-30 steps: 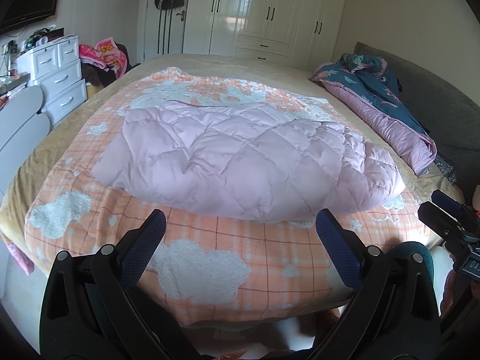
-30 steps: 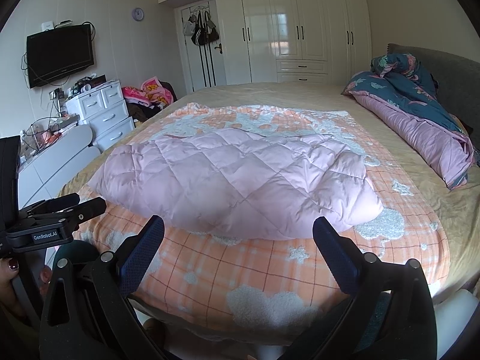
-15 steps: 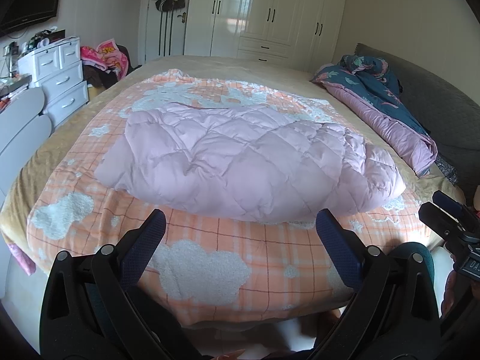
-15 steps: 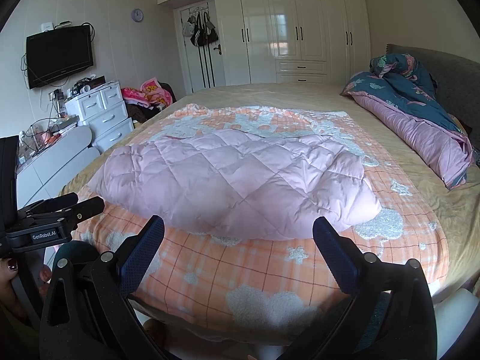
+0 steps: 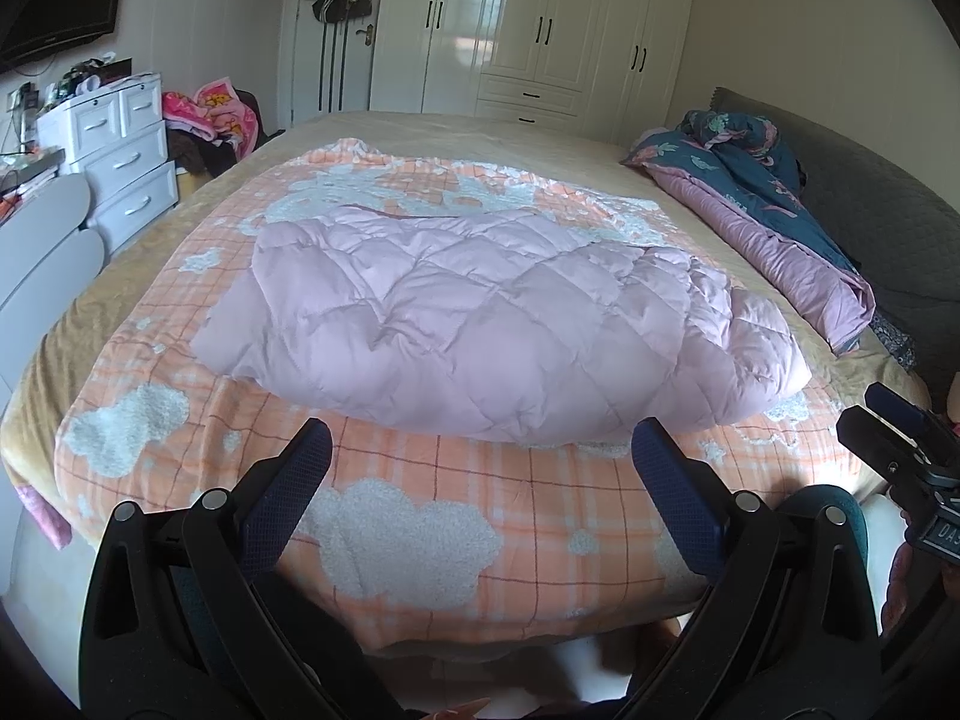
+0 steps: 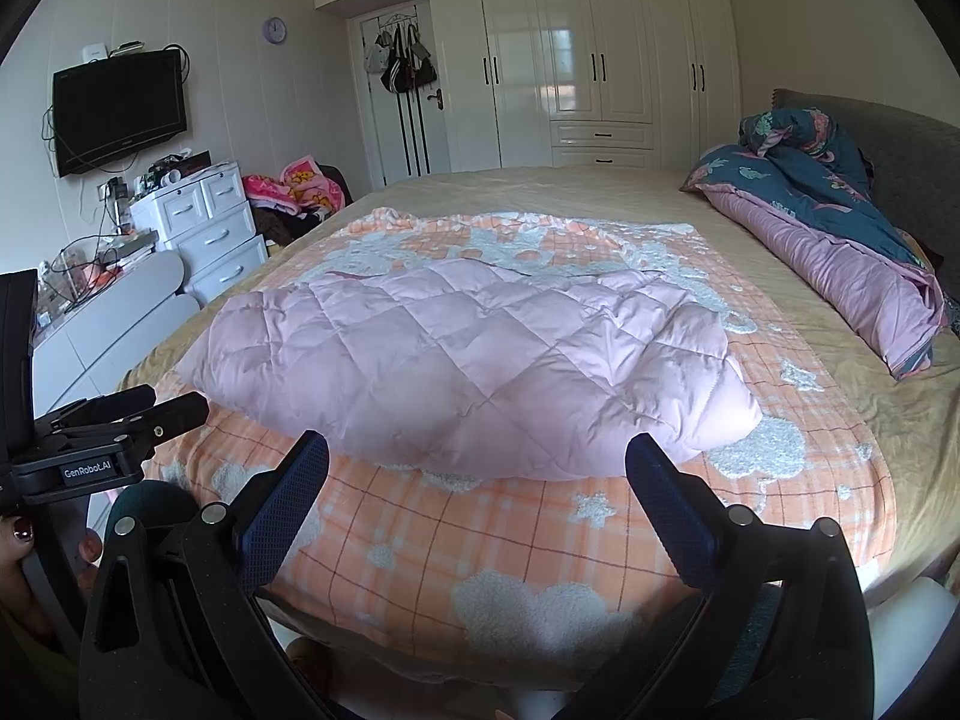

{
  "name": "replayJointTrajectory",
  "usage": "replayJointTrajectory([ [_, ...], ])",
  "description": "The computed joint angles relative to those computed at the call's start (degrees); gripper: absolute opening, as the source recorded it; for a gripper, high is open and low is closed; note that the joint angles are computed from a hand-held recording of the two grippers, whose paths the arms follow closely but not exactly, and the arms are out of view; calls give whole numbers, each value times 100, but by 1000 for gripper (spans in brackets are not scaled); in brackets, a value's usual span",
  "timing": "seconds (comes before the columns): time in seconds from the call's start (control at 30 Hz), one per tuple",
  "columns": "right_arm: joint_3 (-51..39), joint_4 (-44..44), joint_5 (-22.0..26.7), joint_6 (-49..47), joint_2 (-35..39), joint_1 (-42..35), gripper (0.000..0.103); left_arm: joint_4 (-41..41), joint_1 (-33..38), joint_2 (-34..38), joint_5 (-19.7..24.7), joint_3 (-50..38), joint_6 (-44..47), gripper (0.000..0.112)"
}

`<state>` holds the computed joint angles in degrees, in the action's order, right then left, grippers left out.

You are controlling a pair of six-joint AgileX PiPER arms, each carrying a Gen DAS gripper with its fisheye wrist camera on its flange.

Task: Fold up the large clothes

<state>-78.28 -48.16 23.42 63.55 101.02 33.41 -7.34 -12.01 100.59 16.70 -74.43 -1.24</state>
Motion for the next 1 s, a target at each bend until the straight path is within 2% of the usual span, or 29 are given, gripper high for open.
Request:
replayJointTrajectory([
  [0.8, -2, -59, 106, 56, -19, 21, 99, 388, -20, -45, 1, 3, -367, 94],
  [0.93, -28, -127, 243, 114, -42, -1, 99, -479, 146, -44, 28, 10, 492, 94],
  [1.0, 42, -409, 364, 394, -121, -17, 99, -545, 216, -13, 79, -19, 540, 94],
])
